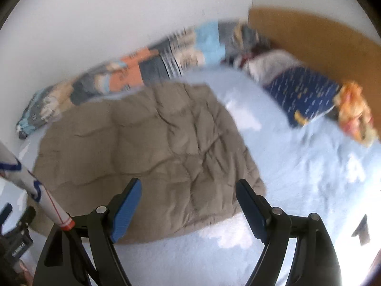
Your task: Fold large clothes
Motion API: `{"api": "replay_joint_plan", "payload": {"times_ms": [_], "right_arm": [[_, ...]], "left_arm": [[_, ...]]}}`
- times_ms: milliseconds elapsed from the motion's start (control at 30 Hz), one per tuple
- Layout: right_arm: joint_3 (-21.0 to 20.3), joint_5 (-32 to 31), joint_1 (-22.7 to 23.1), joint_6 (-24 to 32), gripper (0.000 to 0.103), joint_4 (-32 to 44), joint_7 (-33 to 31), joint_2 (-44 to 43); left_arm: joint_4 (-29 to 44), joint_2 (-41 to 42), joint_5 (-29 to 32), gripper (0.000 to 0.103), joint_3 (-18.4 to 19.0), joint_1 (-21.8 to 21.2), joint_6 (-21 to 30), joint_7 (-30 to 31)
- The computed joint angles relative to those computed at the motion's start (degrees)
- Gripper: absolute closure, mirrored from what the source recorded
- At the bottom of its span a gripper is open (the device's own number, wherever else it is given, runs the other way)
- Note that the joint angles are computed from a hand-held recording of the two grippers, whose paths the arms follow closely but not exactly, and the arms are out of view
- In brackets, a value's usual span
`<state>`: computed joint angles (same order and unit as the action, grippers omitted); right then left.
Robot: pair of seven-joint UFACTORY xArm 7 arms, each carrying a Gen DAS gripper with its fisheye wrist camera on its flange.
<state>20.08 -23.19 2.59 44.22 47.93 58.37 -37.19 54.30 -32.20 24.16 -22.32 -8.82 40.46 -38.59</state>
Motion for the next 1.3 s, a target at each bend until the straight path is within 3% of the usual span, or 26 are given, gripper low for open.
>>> {"api": "replay_joint_plan", "payload": {"times_ms": [167, 300, 467, 667, 1300], "right_arm": [[6.3, -1.0, 2.6, 1.5, 0.017, -2.3, 2.5, -8.4], [11.9, -1.8, 3.3, 3.6, 0.017, -2.4, 4.2, -11.7], [15.4, -2.9, 3.4, 2.9, 0.016, -1.9, 3.9, -11.2], [15.4, -2.9, 3.8, 3.0, 0.016, -2.4, 3.8, -10.2], [13.7, -3.3, 5.2, 2.6, 0.016, -3.3, 4.1, -9.0]], "left_arm": [[-2.8, -9.1, -2.5, 0.002, 0.1, -2.0, 3.8, 0.7], [-3.4, -11.7, -5.6, 0.002, 0.3, -2.6, 7.9, 2.7], [-5.0, -13.6, -7.8, 0.001, 1.0, -2.0, 6.7, 3.2], [-6.1, -15.3, -8.0, 0.001, 0.6, -0.6, 3.6, 3.9], [-4.9, -14.2, -8.5, 0.001, -0.7, 0.5, 3.7, 5.8]]}}
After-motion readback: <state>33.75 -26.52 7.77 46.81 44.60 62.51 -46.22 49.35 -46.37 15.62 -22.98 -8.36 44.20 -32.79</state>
